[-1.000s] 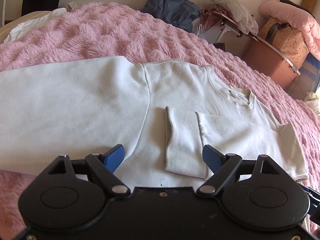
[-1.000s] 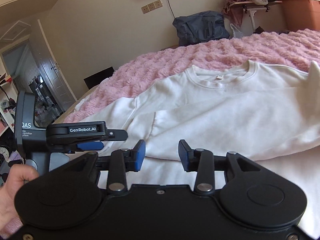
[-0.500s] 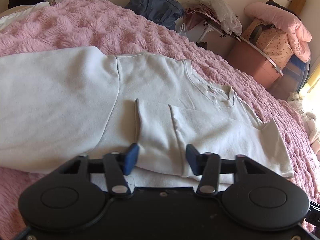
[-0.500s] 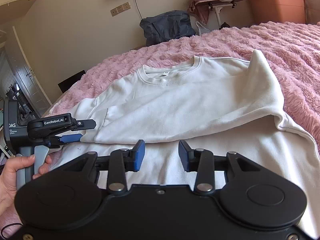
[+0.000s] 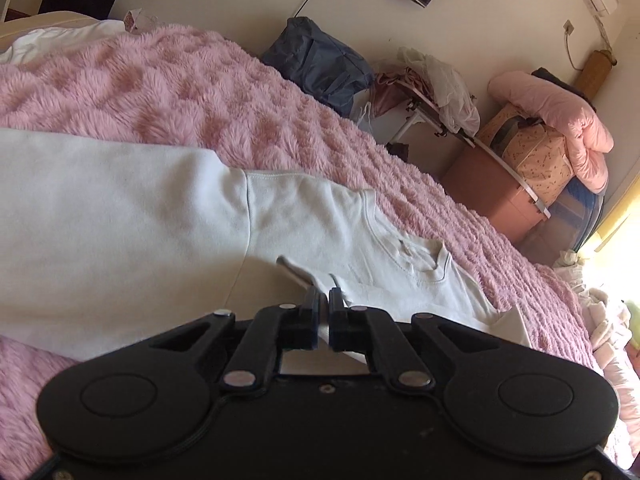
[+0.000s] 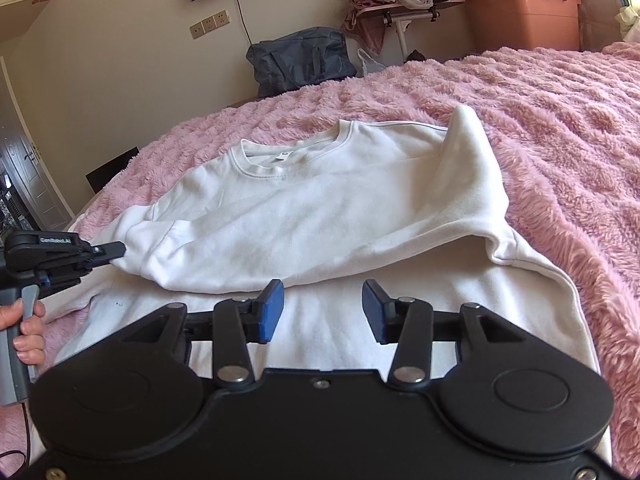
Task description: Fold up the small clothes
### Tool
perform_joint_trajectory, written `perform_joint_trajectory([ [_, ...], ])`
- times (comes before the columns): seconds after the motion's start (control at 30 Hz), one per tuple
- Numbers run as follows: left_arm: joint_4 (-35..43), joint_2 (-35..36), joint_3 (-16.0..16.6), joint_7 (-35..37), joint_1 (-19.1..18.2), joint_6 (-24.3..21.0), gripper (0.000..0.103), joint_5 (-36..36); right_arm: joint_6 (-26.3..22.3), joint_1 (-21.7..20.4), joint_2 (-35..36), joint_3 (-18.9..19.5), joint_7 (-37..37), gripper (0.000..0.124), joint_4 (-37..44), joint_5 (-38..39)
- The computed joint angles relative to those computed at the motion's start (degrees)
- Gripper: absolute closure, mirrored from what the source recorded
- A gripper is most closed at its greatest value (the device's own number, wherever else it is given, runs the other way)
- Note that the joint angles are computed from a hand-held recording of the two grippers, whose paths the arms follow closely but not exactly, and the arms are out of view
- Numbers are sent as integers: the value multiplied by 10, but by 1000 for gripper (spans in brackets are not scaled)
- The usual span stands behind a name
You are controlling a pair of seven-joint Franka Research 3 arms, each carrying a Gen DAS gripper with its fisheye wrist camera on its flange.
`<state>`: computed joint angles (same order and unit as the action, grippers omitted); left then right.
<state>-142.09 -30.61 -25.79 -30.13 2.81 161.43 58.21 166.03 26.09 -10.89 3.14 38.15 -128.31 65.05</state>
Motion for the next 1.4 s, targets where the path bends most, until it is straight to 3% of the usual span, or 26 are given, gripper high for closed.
perform_joint_trajectory([
  [0.13,-13,-55,-6,15,-18,-72,102,-21,43,-6,2,5,9,78,-5,-21],
  [0.2,-34,-78,11,25,-35,-73,102,-40,75,-6,5,8,13,77,-10,-48],
  [0.3,-37,-62,26,89,-65,-116,102,-96,142,-20,13,30,45,72,-28,-148],
  [0.4,-50,-38,36,113,-84,-114,102,-132,166,-81,19,80,134,72,-46,-282],
  [0.5,-69,-37,33,89,-75,-80,100,-135,159,-60,24,54,143,72,-40,-299],
  [0.53,-72,-40,31,83,-69,-76,96,-136,160,-49,26,44,141,72,-38,-302],
  [0.57,-74,-43,29,77,-61,-70,84,-132,163,-44,30,37,141,71,-35,-312],
  [0.67,-72,-47,25,72,-34,-43,63,-113,174,-61,48,49,186,70,-20,-382],
  [0.83,-36,-6,27,103,-7,-50,59,-94,173,-60,72,40,241,70,7,-436],
  [0.93,-29,17,34,83,13,-6,64,-68,178,-66,79,43,274,70,12,-471],
  [1.0,-26,25,34,73,22,14,101,-56,179,-70,82,45,297,70,12,-494],
  [1.07,-27,19,17,43,40,23,101,-35,172,-70,84,43,313,70,13,-506],
  [1.2,-25,-25,-27,5,42,-57,101,6,167,-82,86,46,368,70,12,-555],
  [1.3,-23,-5,3,43,-11,-101,101,-42,170,-81,86,42,378,65,8,-565],
  [1.4,-31,24,32,51,-33,-91,96,-69,158,-104,89,52,452,65,8,-640],
])
